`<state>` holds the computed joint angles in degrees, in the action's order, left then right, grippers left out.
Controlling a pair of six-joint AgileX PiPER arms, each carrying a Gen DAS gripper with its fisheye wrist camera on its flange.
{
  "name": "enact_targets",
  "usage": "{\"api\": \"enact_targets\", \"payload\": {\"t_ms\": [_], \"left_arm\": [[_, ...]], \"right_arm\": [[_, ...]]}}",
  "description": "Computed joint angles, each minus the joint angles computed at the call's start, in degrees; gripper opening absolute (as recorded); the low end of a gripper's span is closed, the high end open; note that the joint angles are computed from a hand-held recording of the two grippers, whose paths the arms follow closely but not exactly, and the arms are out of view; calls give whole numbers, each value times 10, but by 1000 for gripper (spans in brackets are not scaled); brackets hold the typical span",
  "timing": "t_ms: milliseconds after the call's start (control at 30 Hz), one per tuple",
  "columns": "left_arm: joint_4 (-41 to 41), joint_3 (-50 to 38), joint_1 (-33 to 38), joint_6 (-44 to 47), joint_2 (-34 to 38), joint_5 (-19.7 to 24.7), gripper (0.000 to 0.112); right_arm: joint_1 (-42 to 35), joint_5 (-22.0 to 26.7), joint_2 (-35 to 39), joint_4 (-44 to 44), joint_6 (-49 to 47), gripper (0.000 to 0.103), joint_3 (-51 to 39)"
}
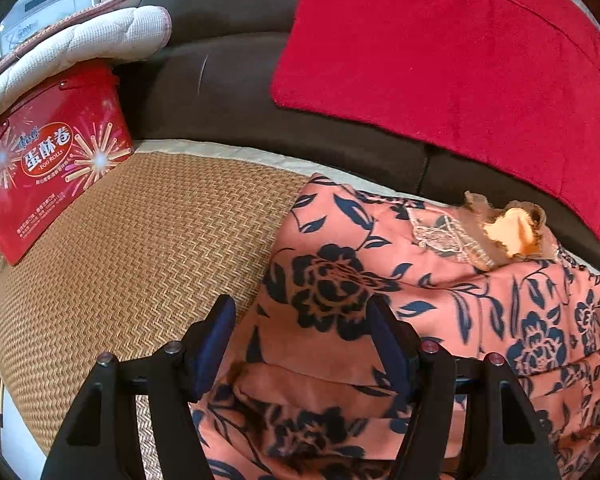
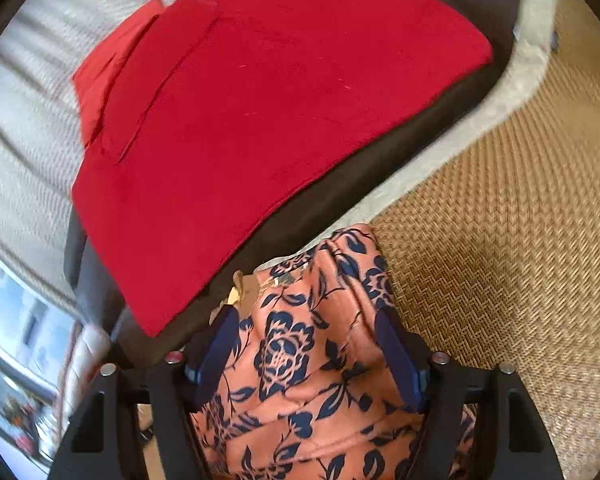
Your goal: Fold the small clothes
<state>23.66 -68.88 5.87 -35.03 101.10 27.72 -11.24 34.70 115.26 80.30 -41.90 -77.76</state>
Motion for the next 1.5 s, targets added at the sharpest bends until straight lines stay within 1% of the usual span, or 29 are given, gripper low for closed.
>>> {"api": "enact_targets", "payload": {"t_ms": [67, 133, 200, 267, 300, 367, 400, 467, 500, 567, 633, 667, 700, 733, 767, 833, 867, 900, 933, 967, 1033, 1100, 1233, 1267, 1300, 1367, 1433, 1467, 1500], "left_arm": [[14, -9, 4, -6, 12, 9, 69], [5, -29, 9, 2, 39, 5, 69], [-23, -43, 18, 27, 52, 7, 69], [-22, -47, 19, 34, 56, 7, 69], [-16, -48, 18, 32, 59, 7, 69], [-15, -51, 18, 38, 62, 8, 69], [-19, -50, 19, 43, 62, 6, 69], [-15, -49, 20, 40, 64, 8, 69], [-14, -51, 22, 40, 66, 9, 69], [-24, -60, 32, 49, 77, 12, 69], [-21, -68, 37, 49, 87, 16, 69], [-15, -69, 36, 43, 88, 19, 69], [-12, -69, 37, 42, 89, 19, 69], [5, -68, 34, 26, 89, 22, 69], [24, -66, 30, 8, 88, 25, 69], [46, -64, 27, -14, 87, 30, 69], [50, -63, 27, -19, 87, 32, 69], [55, -61, 28, -26, 86, 33, 69], [59, -59, 28, -30, 84, 33, 69], [67, -56, 26, -36, 83, 34, 69], [103, -50, 19, -64, 80, 39, 69], [137, -42, 8, -92, 76, 46, 69], [172, -27, -1, -128, 59, 48, 68], [186, -18, -3, -142, 50, 36, 68], [187, -10, -2, -144, 39, 19, 68], [167, 6, -2, -127, 19, -24, 68], [148, 12, -7, -102, 12, -45, 68], [145, 14, -13, -92, 13, -51, 68], [141, 12, -20, -80, 18, -52, 68]], "right_arm": [[-8, 9, 13, 15, 5, 70, -3], [-7, 1, 25, -4, 28, 69, -17], [-6, -2, 31, -22, 41, 69, -27], [-2, 15, 47, -19, 42, 62, -43], [2, 16, 53, -33, 57, 55, -52], [20, -8, 57, -95, 109, 53, -67], [27, -16, 59, -111, 120, 52, -71], [39, -31, 59, -152, 146, 47, -80], [47, -38, 61, -182, 166, 37, -88], [63, -45, 63, -269, 230, 32, -103], [76, -51, 59, -340, 279, 19, -110], [84, -53, 54, -381, 303, 16, -112], [91, -52, 49, -407, 311, 9, -113], [96, -46, 47, -419, 312, 8, -114], [103, -44, 37, -453, 333, 8, -110], [124, -49, 23, -567, 410, 7, -101], [129, -48, 23, -601, 433, 7, -99], [131, -47, 23, -613, 442, 8, -94], [127, -44, 22, -601, 434, 8, -89], [120, -48, 17, -572, 403, 8, -79], [113, -45, 8, -554, 382, 8, -68], [101, -44, -1, -511, 341, 8, -50], [71, -34, -20, -426, 280, 8, -30], [70, -37, -22, -414, 283, 8, -32], [60, -45, -36, -387, 263, 11, -15], [53, -78, -62, -360, 248, 12, 9], [55, -114, -83, -325, 216, 12, 33], [55, -117, -90, -281, 172, 12, 40], [55, -106, -88, -244, 131, 12, 39]]}}
